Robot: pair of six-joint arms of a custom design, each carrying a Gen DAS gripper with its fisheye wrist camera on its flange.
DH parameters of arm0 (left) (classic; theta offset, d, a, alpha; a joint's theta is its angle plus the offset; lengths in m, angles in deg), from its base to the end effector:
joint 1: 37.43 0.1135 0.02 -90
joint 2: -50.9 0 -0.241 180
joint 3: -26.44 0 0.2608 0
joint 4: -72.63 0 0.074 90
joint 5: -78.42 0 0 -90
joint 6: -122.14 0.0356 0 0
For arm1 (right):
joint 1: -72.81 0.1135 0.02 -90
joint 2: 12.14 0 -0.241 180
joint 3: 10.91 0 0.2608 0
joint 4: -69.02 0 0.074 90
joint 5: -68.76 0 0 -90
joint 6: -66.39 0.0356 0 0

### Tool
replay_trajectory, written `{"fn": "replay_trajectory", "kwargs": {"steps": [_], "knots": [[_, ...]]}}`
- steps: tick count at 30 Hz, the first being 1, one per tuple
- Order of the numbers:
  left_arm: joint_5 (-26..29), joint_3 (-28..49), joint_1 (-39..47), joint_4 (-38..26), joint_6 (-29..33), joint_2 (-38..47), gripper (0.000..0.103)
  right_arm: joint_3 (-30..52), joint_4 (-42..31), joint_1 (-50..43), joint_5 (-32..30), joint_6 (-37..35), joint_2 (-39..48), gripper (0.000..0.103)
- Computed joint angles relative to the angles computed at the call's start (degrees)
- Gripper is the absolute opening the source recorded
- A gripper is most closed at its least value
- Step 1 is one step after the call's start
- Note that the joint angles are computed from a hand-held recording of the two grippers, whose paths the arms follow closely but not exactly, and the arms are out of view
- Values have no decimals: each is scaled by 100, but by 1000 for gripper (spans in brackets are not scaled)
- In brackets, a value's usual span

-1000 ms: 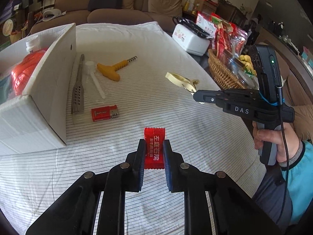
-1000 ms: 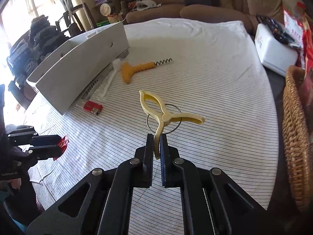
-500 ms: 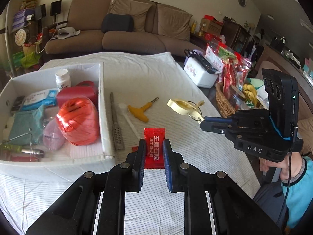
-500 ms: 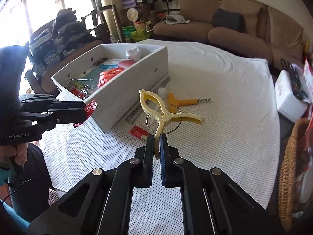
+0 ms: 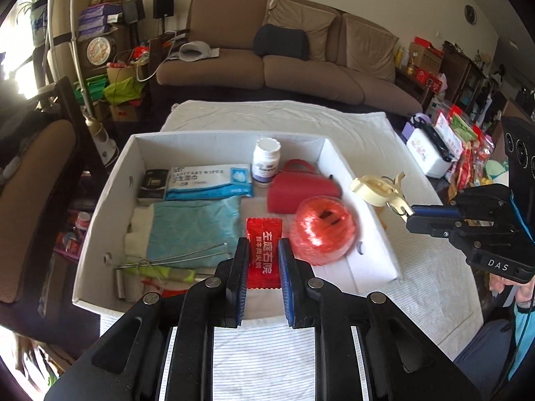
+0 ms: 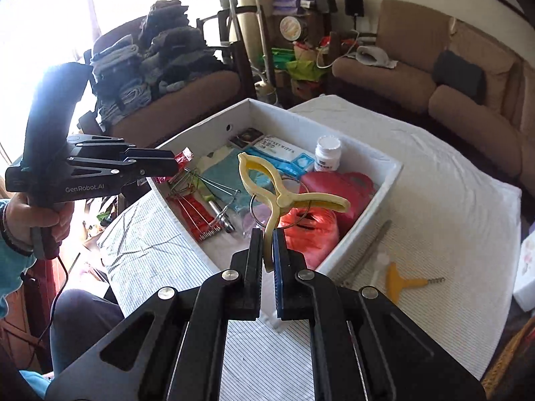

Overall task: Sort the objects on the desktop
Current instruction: 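Carry the candy in the left tool while the right tool carries the clip over the box, then open the left tool over the teal cloth while the right tool releases the clip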

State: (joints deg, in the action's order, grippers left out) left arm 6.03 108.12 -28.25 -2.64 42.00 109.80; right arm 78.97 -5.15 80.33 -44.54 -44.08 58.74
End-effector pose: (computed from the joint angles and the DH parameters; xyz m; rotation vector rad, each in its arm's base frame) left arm 0.2008 0.0215 0.3352 0.1427 2.4379 -0.2356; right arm 0.2446 0.0465 0.3385 -0.7507 2.3530 0.4177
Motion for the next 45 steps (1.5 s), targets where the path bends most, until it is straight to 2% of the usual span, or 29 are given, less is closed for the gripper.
{"fn": "replay_trajectory", "kwargs": {"steps": [3, 6, 9, 14, 20, 25, 31, 37, 42, 44, 45], "knots": [[331, 399, 641, 25, 408, 858, 17, 465, 322, 823, 464, 513, 822, 6], [559, 915, 1011, 34, 513, 1891, 17, 1113, 433, 1391, 874, 786, 1853, 6], [416, 1254, 1087, 185, 515, 2656, 17, 1931, 332, 1727, 1248, 888, 2968, 6], [305, 1493, 1112, 391, 476, 3372, 17, 3067, 132, 1970, 1308, 1066, 4399, 6], [62, 1783, 1102, 380, 346, 4017, 17, 4023, -32, 2179, 1170, 1242, 5557, 6], [-228, 2000, 1046, 357, 299, 4361, 17, 4634, -149, 2212, 942, 1451, 6198, 6], [-543, 2163, 989, 366, 209, 4691, 17, 5570, -637, 2173, 867, 1579, 6861, 6], [-1072, 2108, 851, 514, 212, 4856, 18, 6106, -1004, 2187, 1105, 1587, 7284, 9], [-1134, 2064, 880, 576, 130, 4848, 23, 5718, -807, 2110, 1030, 1613, 6984, 12], [-1104, 2067, 916, 575, 89, 4841, 32, 5411, -664, 2057, 1004, 1606, 6729, 12], [-1038, 2068, 930, 555, 75, 4825, 33, 5297, -624, 2020, 965, 1603, 6624, 12]]}}
